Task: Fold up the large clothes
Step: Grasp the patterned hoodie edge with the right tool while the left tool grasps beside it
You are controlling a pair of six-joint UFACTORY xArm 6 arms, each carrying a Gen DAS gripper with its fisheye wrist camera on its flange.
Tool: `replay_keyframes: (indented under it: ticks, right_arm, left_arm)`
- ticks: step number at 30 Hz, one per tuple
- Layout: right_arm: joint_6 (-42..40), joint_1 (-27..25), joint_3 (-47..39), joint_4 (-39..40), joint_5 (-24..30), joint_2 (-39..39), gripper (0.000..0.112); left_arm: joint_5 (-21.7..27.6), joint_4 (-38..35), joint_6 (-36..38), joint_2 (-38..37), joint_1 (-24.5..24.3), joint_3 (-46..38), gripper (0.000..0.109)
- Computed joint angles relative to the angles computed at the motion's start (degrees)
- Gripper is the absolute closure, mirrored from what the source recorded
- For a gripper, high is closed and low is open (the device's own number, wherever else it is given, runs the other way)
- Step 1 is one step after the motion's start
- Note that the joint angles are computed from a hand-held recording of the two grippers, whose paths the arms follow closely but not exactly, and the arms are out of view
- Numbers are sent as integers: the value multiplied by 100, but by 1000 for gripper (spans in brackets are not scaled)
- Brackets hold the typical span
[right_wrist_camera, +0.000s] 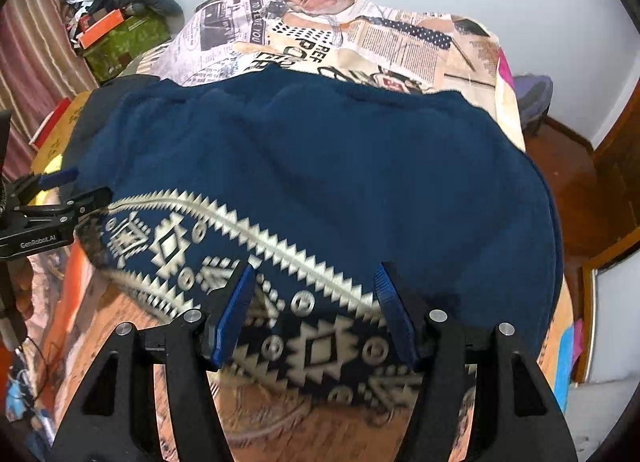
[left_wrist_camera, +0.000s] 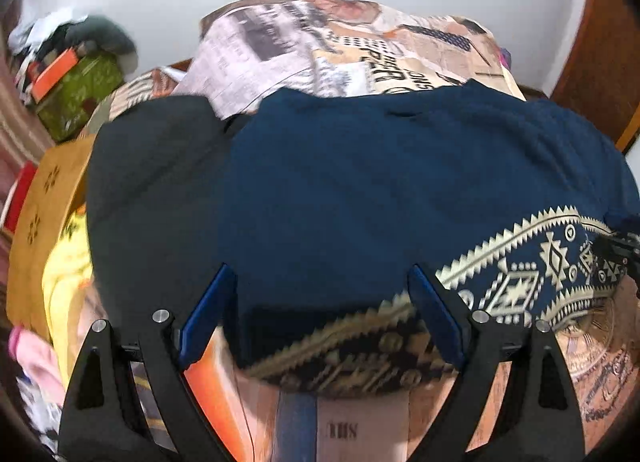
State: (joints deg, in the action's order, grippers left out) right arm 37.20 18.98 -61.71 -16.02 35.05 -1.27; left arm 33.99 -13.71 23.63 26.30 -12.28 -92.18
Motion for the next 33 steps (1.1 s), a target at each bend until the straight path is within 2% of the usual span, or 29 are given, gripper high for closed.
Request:
replay_keyframes:
  ticks: [5,13,17,22,26,30,33]
  right_arm:
    - [168,57,266,-27,-74,-307,54]
    - [498,168,329,-514,7,-551,54]
    - [533,166,298,-661,39,-533,54]
    - [604,244,165,-966,194,-391,54]
    - [546,249,96,-994,163,-281,54]
    - [468,228,36,-855,113,-158,54]
    - [409,202,7,-683,72,-79,54]
  left_arm:
    - [-147,-454,-132,-344,271,454,19]
    - [138,-1278,-695,-318,653,643,19]
    - [824,-2412,-590,33,855,316,19]
    - [1939,-3952,-343,672,1097,-322,19]
    - [2321,-4649,-498,1078,1139,-607,19]
    - [2128,-5327,-166,1054,1076,-481,18]
    - [1907,-5345,42,1027,907,-553,19]
